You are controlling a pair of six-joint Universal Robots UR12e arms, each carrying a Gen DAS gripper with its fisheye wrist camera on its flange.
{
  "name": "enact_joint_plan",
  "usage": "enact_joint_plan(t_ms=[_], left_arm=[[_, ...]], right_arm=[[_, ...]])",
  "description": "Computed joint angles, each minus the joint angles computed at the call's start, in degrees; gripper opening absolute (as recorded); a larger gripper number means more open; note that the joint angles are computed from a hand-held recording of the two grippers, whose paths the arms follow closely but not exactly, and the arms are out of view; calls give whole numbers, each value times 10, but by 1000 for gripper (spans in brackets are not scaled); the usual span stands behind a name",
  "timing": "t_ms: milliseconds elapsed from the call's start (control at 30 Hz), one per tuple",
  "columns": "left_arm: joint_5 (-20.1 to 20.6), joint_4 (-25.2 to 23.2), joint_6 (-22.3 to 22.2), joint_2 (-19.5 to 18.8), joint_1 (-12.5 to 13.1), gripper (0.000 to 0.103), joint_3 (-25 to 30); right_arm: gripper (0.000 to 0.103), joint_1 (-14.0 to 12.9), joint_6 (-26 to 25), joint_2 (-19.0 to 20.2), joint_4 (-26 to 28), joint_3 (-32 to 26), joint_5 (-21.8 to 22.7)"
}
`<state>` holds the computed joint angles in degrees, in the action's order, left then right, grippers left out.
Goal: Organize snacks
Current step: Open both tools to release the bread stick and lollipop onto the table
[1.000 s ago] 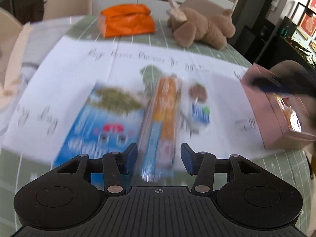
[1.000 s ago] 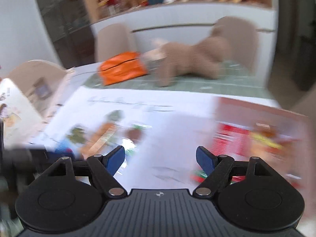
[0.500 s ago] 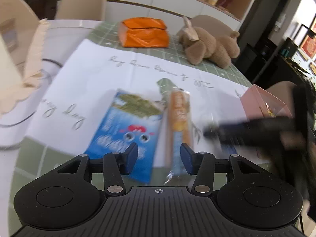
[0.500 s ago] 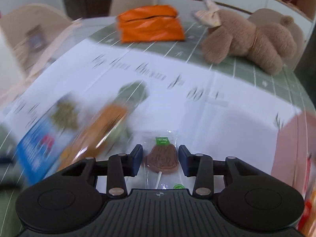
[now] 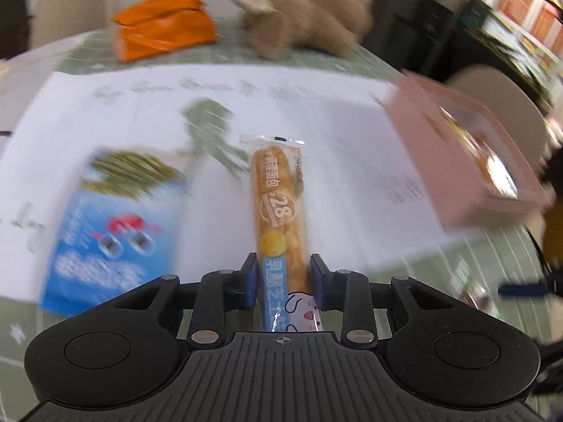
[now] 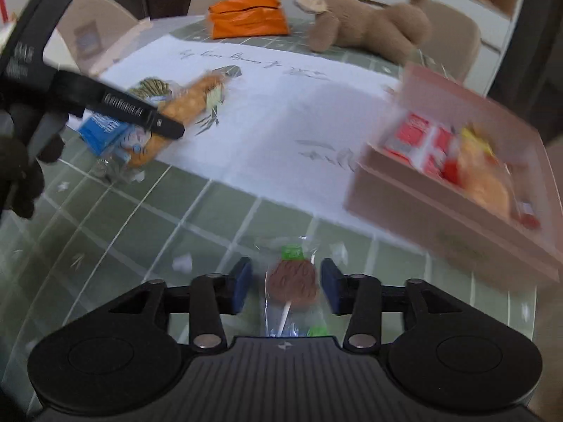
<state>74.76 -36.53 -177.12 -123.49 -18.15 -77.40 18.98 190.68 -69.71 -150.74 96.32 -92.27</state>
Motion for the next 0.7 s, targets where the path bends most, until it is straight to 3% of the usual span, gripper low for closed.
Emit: enact_joint_plan(t_ms=[33,100,267,367,467,533,600,700], left_arm=[[-9,-5,14,7,-2,34,-9],[-29,-14,33,22,-4,34,-30],[-32,-17,33,54,-11,34,-73],[-61,-25,13,63,-3,36,-83],[-93,22,-21,66,12,39,-91],[-67,75,-59,63,19,38,-90],[-17,120,-93,52,25,38,-78],[69,125,-120,21,32,38,-34]], right_arm=[[68,-8,2,-12,-2,12,26],[70,-18,-13,-32,3,31,69],[79,-21,-119,-64,67,49,155],[79,-1,-195,-64,89,47,141],[80,22,-223,-53,61,46,91],[81,23,-201,-50,45,46,87],[81,21,-167,-47,37,45,84],[81,16,-128,-47,23,49,84]])
